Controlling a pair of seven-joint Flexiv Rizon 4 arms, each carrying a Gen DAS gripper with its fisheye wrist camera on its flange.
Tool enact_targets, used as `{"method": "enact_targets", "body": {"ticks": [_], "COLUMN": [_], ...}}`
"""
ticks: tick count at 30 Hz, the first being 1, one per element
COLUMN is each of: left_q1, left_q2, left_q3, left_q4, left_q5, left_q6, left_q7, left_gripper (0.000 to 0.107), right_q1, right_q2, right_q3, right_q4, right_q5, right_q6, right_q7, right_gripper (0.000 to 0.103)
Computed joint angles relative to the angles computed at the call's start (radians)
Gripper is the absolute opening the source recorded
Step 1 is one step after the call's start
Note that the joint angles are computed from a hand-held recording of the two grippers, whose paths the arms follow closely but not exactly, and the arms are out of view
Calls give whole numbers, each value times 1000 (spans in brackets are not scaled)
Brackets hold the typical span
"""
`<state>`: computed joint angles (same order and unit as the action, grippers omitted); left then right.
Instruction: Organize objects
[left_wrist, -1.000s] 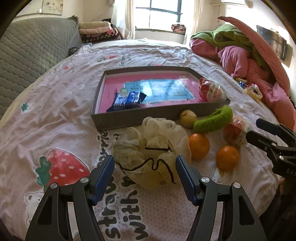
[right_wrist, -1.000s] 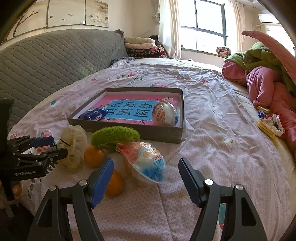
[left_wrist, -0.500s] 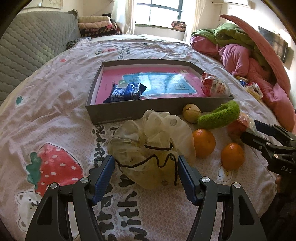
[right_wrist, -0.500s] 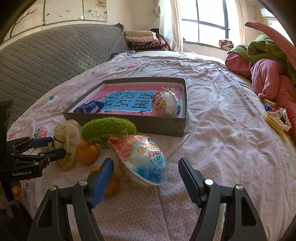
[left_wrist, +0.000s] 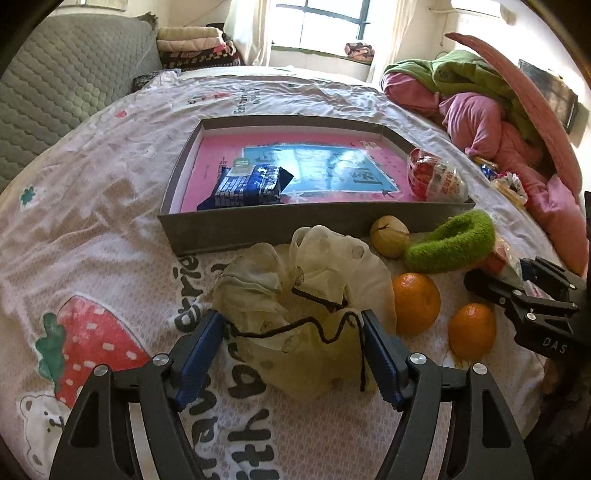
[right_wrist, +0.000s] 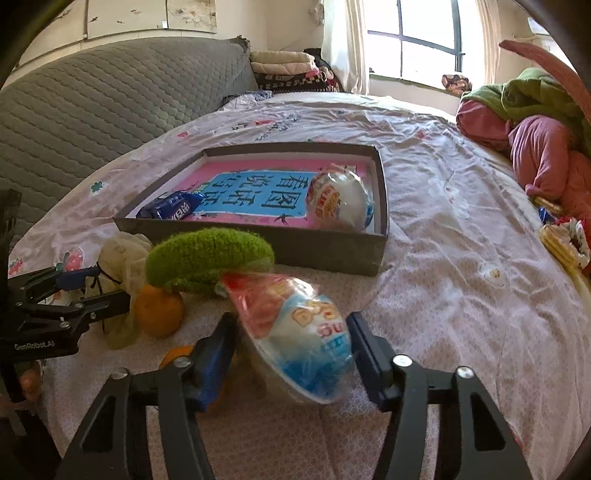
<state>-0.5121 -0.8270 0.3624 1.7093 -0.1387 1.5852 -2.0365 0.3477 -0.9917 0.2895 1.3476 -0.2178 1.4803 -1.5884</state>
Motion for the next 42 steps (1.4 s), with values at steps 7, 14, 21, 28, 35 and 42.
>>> {"method": "enact_targets", "body": {"ticks": [7, 14, 21, 28, 35, 42], "left_q1": [20, 79, 117, 107, 106, -10], "left_q2": [-17, -18, -9, 0, 24, 35], "left_q3": [-19, -98, -155, -170, -190, -85], "left_q4": [-30, -29, -4, 28, 80, 115], "left_q5": [4, -6, -36, -69, -124, -212], "left_q6": [3, 33, 76, 124, 177, 245], "left_q7": [5, 63, 119, 180, 211, 250], "left_gripper": [76, 62, 39, 22, 20, 20], "right_q1": [13, -49, -100, -127, -162, -144], "right_q2": [24, 18, 8, 6, 17, 40], "right_q3": [-29, 64, 137, 179, 233, 216], "right_q4": [54, 71, 70, 70, 114, 165], "right_q5": [-19, -51, -44, -26, -30, -73], "right_q6": [96, 117, 107, 81, 137, 203], "right_q7": [1, -20, -37, -64, -106, -94], "right_gripper": [56, 57, 57, 56, 56, 56]}}
